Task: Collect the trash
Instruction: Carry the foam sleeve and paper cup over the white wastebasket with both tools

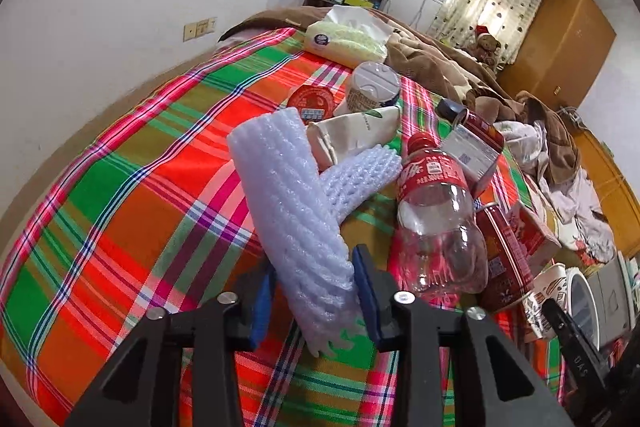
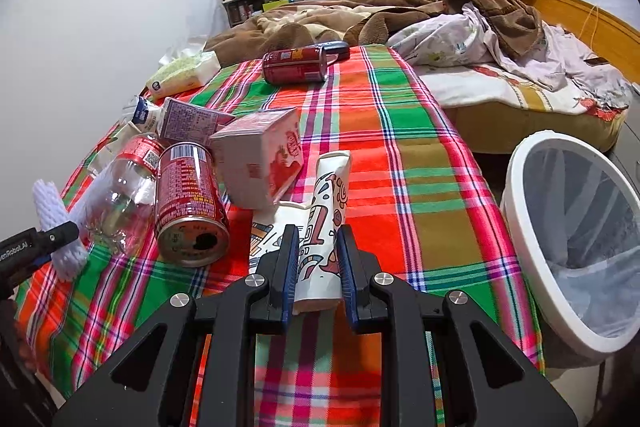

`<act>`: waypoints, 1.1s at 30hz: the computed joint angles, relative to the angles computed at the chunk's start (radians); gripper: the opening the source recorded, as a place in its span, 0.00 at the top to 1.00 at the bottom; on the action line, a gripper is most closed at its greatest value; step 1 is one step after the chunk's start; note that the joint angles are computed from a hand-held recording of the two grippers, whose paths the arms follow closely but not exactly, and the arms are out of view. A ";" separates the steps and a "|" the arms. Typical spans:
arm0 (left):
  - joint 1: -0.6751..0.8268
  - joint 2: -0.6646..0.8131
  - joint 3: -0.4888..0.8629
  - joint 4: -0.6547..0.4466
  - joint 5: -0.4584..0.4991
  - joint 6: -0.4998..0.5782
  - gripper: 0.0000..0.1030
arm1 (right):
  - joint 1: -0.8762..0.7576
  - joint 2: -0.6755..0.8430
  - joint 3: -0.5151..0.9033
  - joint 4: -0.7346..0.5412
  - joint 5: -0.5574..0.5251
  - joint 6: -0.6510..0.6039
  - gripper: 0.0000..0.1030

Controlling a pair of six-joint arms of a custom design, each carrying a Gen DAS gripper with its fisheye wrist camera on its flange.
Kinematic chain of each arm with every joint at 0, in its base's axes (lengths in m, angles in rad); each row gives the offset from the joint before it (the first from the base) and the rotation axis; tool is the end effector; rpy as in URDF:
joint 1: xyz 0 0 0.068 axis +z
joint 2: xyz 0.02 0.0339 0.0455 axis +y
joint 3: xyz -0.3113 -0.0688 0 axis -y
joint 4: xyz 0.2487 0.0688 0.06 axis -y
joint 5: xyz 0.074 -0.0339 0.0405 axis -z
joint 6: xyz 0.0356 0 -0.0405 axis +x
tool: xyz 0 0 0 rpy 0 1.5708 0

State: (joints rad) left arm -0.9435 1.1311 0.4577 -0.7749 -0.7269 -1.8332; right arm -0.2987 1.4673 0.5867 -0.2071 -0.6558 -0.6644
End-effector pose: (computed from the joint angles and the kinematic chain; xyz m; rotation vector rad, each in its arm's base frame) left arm 0.0964 -0.0927 0.1871 -1.0859 2.1475 0.0209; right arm 0.2357 -0.0499 0.1790 -0.6305 2.3101 0.4472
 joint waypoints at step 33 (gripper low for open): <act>-0.184 0.367 0.484 0.074 -0.074 0.411 0.73 | -0.355 0.093 0.239 -0.247 -0.290 -0.205 0.81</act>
